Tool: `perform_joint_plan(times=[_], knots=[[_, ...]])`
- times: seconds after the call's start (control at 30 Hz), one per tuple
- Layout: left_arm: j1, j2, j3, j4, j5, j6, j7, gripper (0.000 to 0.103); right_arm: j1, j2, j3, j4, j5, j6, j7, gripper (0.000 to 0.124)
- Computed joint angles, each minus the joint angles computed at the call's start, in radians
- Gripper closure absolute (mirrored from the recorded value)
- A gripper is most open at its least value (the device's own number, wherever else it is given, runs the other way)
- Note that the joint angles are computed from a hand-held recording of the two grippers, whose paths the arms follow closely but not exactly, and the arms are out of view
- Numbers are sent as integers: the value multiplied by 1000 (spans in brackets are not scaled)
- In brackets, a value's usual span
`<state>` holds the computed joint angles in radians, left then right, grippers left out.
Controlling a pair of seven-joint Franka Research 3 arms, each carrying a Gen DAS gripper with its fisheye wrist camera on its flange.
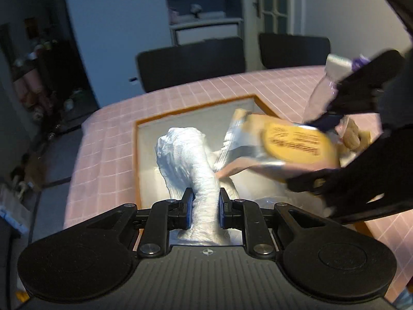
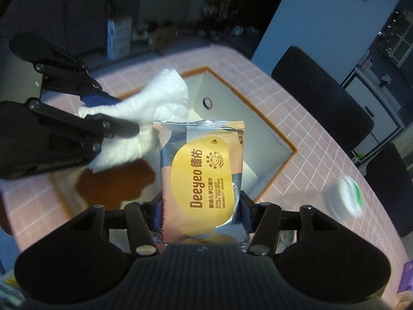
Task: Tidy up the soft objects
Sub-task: 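Carry the cloth and packet into the orange box and open both tools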
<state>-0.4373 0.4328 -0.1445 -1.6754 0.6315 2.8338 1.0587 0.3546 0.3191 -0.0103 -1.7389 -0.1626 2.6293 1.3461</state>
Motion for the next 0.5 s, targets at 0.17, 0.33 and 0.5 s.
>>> perform_joint_plan(times=[0.17,0.33,0.5], knots=[[3,105,-22,135,-27,-124,142,82,53,134,-45,161,-106,-88,56,68],[29,114,-36,136,-105,-124,182,82,45,221,-39,285,-79,-167,42,68],[17,103,-15,111,-95,-106,209,82,44,269,-39,347,-57,-219,8,68]])
